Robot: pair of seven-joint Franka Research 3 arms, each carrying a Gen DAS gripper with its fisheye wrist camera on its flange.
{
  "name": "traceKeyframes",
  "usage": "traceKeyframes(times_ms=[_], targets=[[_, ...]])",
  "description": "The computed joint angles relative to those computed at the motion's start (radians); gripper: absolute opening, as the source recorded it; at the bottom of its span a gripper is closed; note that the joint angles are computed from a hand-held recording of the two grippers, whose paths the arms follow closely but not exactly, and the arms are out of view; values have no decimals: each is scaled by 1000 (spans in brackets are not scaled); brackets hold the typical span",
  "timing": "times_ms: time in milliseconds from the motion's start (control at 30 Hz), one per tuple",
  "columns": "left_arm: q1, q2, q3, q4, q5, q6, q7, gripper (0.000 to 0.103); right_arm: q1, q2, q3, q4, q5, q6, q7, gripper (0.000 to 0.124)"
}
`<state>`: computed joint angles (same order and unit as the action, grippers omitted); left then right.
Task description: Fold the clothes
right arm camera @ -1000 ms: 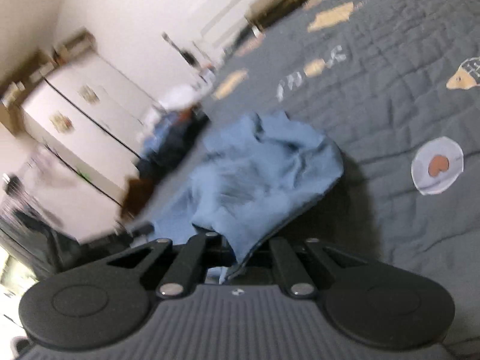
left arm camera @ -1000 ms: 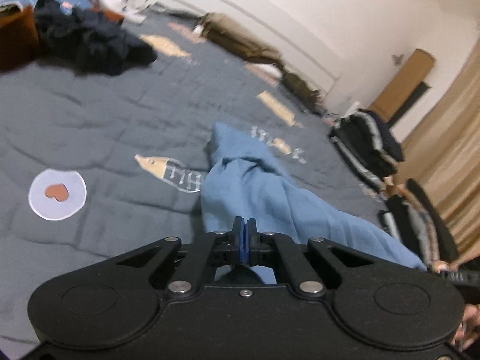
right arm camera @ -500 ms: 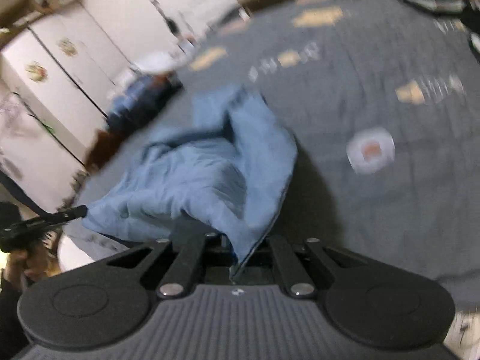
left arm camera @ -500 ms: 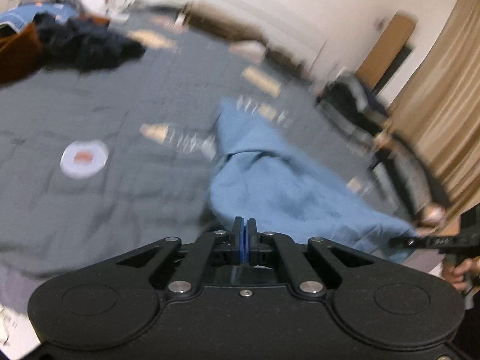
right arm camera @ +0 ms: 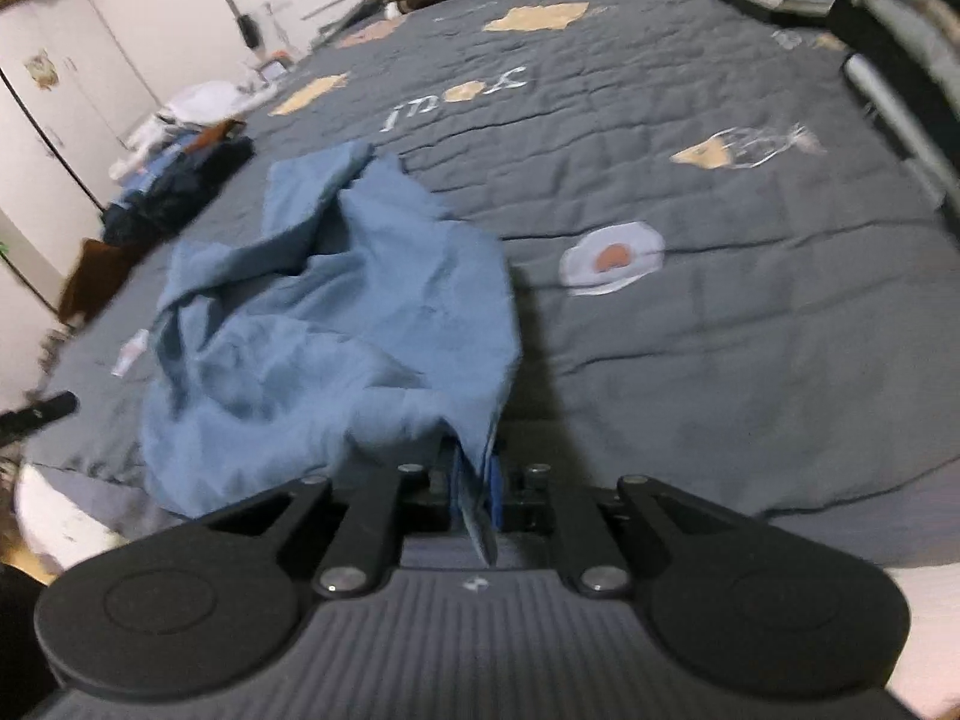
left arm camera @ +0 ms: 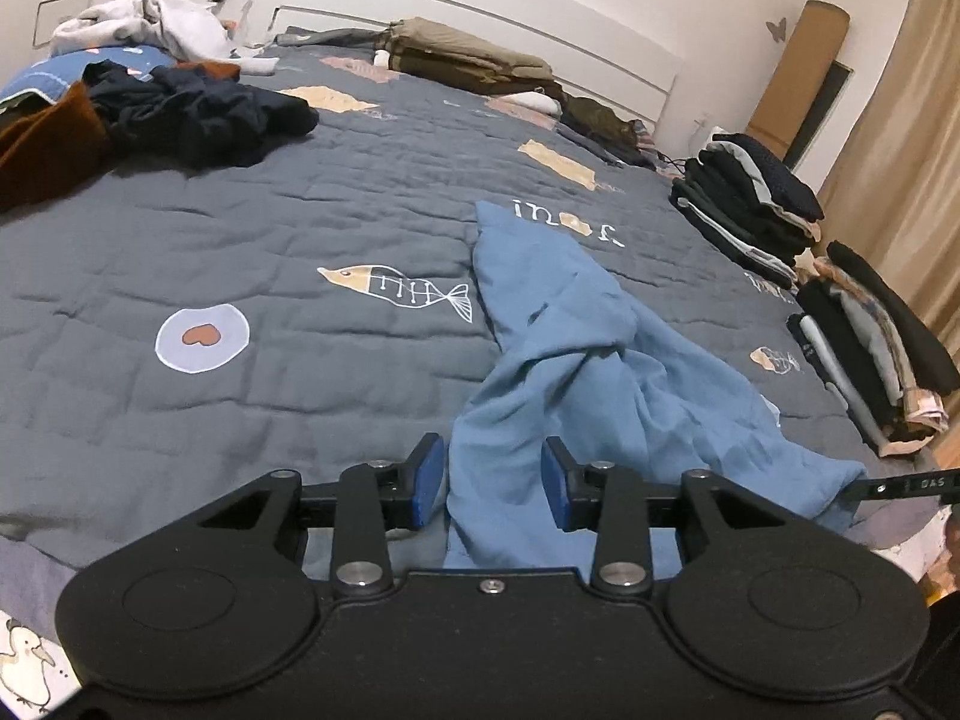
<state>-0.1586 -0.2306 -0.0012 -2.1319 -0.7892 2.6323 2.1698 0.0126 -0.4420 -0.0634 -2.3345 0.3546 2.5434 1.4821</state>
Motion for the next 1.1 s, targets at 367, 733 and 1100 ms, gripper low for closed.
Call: traceKeyframes(times_ms=[367, 733, 1100], targets=[[-38, 4, -12, -10, -36, 72, 77, 47, 52, 38, 9, 30, -16, 310, -18, 55], [-61, 7, -20, 0, -149, 98, 162, 50, 168, 327, -32, 292, 299, 275, -296, 59], [-109, 108, -64, 58, -80, 277, 301, 50, 127, 388, 32, 308, 298, 316, -312, 60]])
